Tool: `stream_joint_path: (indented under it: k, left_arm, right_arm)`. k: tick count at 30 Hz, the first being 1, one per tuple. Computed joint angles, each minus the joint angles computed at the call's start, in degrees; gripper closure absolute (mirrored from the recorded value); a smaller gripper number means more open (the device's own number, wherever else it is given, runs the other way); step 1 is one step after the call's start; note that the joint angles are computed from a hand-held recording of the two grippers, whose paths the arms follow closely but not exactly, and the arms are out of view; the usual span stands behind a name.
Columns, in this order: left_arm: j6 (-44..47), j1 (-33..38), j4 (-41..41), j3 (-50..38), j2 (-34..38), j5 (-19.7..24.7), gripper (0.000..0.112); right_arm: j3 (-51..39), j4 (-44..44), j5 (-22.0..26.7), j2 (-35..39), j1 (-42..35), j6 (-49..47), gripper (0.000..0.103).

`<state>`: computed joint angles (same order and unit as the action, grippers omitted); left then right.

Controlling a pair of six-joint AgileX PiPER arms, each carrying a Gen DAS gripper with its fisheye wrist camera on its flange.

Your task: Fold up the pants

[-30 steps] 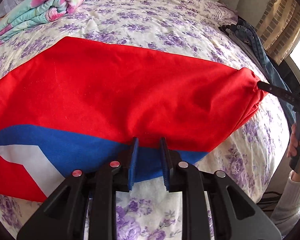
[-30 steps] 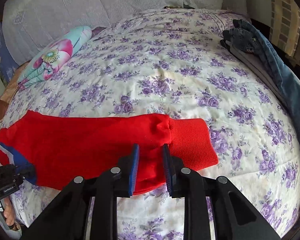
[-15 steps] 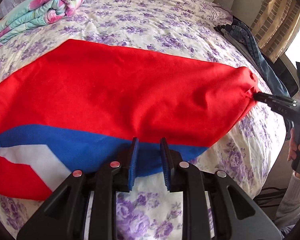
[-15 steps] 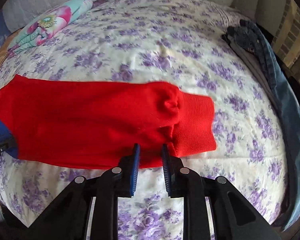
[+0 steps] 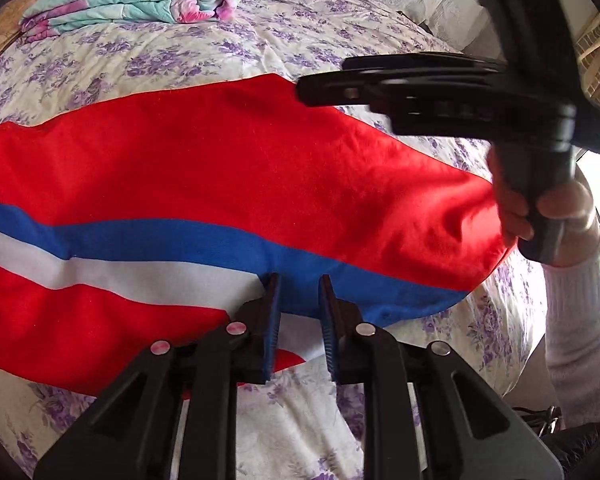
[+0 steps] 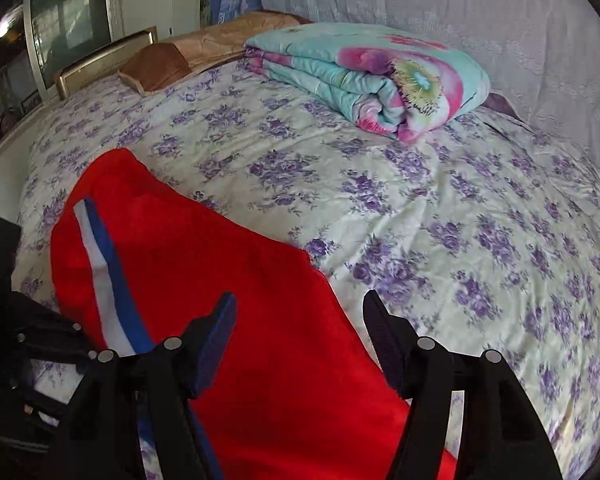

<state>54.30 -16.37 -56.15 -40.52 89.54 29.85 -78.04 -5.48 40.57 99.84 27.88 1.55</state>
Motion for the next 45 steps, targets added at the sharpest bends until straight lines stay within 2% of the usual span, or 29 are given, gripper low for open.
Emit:
stream_joint_path:
  k: [2, 3, 4, 5, 9, 13, 16, 18, 19, 20, 23, 25, 26, 29, 32, 35, 37, 38, 40, 41, 42, 43, 45]
  left_arm:
    - [-2.4, 0.1, 2.5, -0.8, 0.4, 0.0, 0.107]
    - [-2.7, 0.5, 3.1, -1.4, 1.0, 0.6, 0.109]
    - [-2.1, 1.4, 2.7, -2.0, 1.7, 1.8, 0.111]
    - [-0.9, 2.6, 2.0, -2.7, 2.5, 3.6, 0.111]
    - [0.2, 5.5, 0.5, -4.6, 4.3, 8.4, 0.112]
    - [-2.8, 3.0, 3.3, -3.6, 1.5, 3.7, 0.112]
    - [-4.3, 3.4, 3.0, -5.9, 5.3, 5.5, 0.111]
    - [-4.0, 3.5, 3.0, -6.1, 5.4, 5.6, 0.111]
    - [-4.5, 3.1, 3.6, -6.0, 5.2, 5.3, 0.111]
    - [-5.0, 2.8, 4.1, -5.9, 4.8, 4.9, 0.111]
    - [-6.4, 2.2, 5.7, -5.7, 3.9, 4.7, 0.111]
    - [-8.8, 1.9, 8.0, -6.1, 2.8, 5.2, 0.111]
    - [-9.9, 1.8, 9.3, -6.0, 1.9, 5.2, 0.111]
    - [-14.3, 0.4, 13.5, -6.3, -1.7, 4.0, 0.112]
    - [-17.6, -1.6, 15.6, -11.1, -0.9, 6.0, 0.112]
    - [-23.8, -5.6, 19.7, -20.1, 5.2, 8.1, 0.112]
    - [-31.4, -9.1, 25.5, -28.2, 12.6, 10.1, 0.112]
    - [-35.1, -10.6, 28.9, -32.5, 16.5, 11.1, 0.112]
    - [-42.2, -12.7, 34.9, -40.1, 23.9, 13.1, 0.112]
    - [-43.3, -12.9, 35.5, -42.3, 26.3, 13.9, 0.111]
    - [-42.3, -12.5, 34.0, -42.6, 26.8, 13.0, 0.111]
    - [-41.1, -11.9, 32.6, -42.8, 26.9, 13.4, 0.111]
    - [-38.5, -10.5, 29.4, -42.0, 26.5, 14.3, 0.111]
  right_arm:
    - [-4.2, 3.9, 2.0, 4.6, -1.3, -3.5, 0.044]
    - [-5.0, 7.2, 2.7, 5.7, -2.4, -5.9, 0.060]
    - [-5.7, 10.7, 3.8, 6.8, -3.4, -8.2, 0.086]
    - [-6.8, 12.1, 5.2, 8.1, -3.8, -8.6, 0.091]
    - [-7.0, 6.3, 4.1, 8.1, -1.6, -1.4, 0.095]
    - [-13.0, 2.1, 6.7, 11.9, -1.2, 4.5, 0.095]
    - [-15.7, 4.9, 8.1, 16.7, -2.7, 1.6, 0.091]
    - [-14.7, 3.8, 7.1, 15.7, -2.2, 1.3, 0.091]
    - [-15.1, 4.1, 8.2, 15.3, -2.6, 1.5, 0.082]
    - [-14.6, 4.4, 8.7, 13.9, -3.2, 2.3, 0.080]
    - [-7.7, 5.9, 6.7, 4.8, -5.0, 3.7, 0.077]
    - [-0.3, 5.8, 5.1, -3.3, -5.0, 4.0, 0.063]
    - [3.9, 5.8, 4.9, -7.4, -4.7, 4.7, 0.060]
    - [17.3, 9.4, 4.2, -17.5, -4.6, 5.2, 0.061]
    - [29.6, 9.2, -0.1, -24.7, -0.3, 10.4, 0.069]
    - [36.7, 5.3, -6.2, -25.0, 4.3, 18.8, 0.069]
    - [40.2, -0.7, -11.0, -25.6, 6.7, 29.0, 0.069]
    - [41.0, -2.1, -11.3, -26.9, 7.3, 32.4, 0.069]
    - [43.4, -0.6, -11.4, -32.7, 6.9, 34.9, 0.067]
    - [45.4, 0.1, -11.5, -37.3, 6.3, 36.1, 0.064]
    - [47.1, -1.0, -10.3, -42.5, 5.9, 38.7, 0.054]
    - [48.6, -4.4, -7.6, -48.0, 5.9, 43.6, 0.042]
    - [50.6, -11.2, 1.6, -59.4, 4.5, 52.7, 0.034]
